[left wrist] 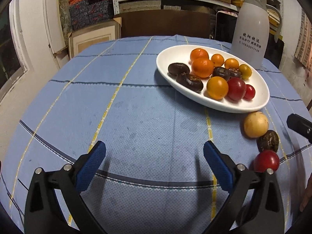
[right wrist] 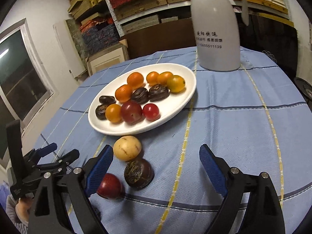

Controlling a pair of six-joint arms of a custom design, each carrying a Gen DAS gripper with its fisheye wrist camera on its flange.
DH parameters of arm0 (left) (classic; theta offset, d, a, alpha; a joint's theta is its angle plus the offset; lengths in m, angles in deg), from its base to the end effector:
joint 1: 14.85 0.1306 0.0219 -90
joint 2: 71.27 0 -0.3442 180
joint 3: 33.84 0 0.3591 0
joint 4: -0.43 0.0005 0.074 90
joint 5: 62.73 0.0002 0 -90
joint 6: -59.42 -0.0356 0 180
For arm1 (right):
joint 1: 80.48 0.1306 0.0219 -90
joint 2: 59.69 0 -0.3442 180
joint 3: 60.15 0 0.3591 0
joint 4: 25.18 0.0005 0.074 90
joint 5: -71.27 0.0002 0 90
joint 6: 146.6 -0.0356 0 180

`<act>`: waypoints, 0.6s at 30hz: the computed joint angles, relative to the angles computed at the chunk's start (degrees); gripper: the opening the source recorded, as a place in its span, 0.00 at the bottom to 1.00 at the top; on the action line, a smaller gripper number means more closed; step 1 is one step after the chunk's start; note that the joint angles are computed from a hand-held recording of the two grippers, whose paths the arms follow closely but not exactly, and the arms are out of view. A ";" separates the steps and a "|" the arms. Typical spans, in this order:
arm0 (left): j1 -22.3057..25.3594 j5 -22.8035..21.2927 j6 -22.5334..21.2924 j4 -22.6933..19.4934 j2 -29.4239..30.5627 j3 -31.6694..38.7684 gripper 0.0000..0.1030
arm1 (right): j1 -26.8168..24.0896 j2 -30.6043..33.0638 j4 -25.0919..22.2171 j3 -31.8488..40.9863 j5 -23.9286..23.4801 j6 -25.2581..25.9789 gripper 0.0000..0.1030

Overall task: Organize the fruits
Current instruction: 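Grasp a dark brown fruit with the right tool while the left tool grasps a red plum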

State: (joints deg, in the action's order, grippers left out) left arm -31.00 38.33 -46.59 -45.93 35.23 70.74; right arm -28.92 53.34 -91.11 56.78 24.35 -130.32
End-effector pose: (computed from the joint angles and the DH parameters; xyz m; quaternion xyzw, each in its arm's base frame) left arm 0.5271 -0.1603 0.3671 0.2906 0.8842 -0.0905 0.3543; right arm 0.3685 0.4244 0.3834 0.2605 0.8687 0.0359 0.4197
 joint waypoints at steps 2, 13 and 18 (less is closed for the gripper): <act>0.11 -0.04 0.41 -1.86 1.21 1.60 0.95 | -0.14 0.18 0.60 0.17 -1.05 0.66 0.88; 1.07 1.59 2.55 -4.92 2.64 4.04 0.95 | 0.91 3.76 -4.24 3.51 -4.61 -0.55 0.61; 0.96 2.34 2.09 -4.40 1.69 3.28 0.95 | 0.73 6.42 -6.55 7.06 -5.77 1.55 0.61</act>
State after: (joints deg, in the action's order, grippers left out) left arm -30.04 40.66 -44.50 -50.33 36.91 74.02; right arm -28.19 59.76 -97.65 63.84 18.58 -128.78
